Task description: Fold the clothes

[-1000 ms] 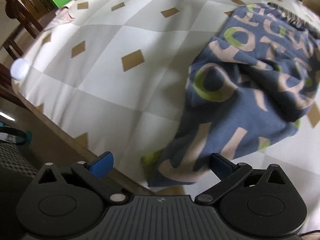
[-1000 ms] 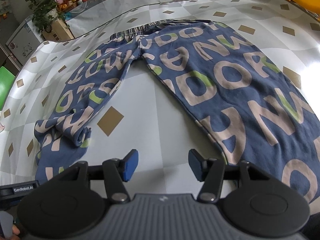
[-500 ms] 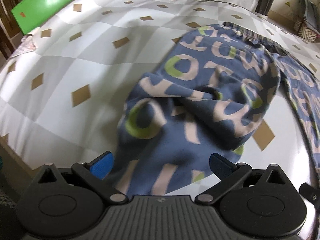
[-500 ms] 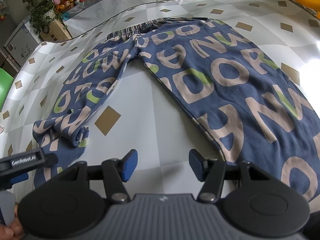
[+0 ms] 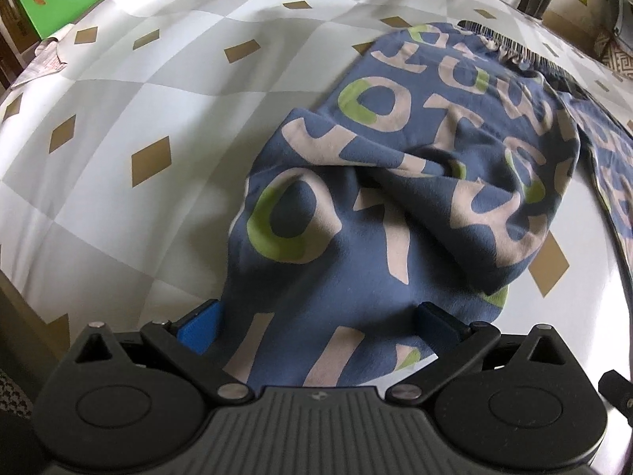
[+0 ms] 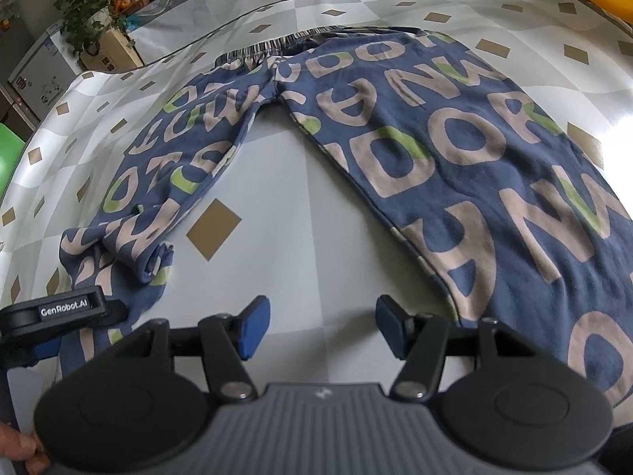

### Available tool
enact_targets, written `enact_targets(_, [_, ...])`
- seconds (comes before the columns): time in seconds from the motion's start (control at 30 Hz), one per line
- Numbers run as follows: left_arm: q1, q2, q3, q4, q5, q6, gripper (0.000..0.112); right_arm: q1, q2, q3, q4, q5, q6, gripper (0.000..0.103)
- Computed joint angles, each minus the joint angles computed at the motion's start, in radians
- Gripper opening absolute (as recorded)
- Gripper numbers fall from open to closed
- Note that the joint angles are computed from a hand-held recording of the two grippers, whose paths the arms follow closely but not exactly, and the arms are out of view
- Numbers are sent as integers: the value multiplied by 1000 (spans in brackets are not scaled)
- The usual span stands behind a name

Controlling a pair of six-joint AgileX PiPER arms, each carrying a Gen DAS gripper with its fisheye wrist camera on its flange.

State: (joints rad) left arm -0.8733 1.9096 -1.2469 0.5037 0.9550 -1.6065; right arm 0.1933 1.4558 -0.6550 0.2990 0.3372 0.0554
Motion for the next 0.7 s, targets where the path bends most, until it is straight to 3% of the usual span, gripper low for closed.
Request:
enact_targets(0.33, [-4, -59, 51, -115, 26, 75, 103, -25, -6, -1, 68, 20, -56, 58])
enact_targets(0.7, [-35, -67, 20, -216, 153, 161, 103, -48, -39, 6, 52, 46, -54, 58])
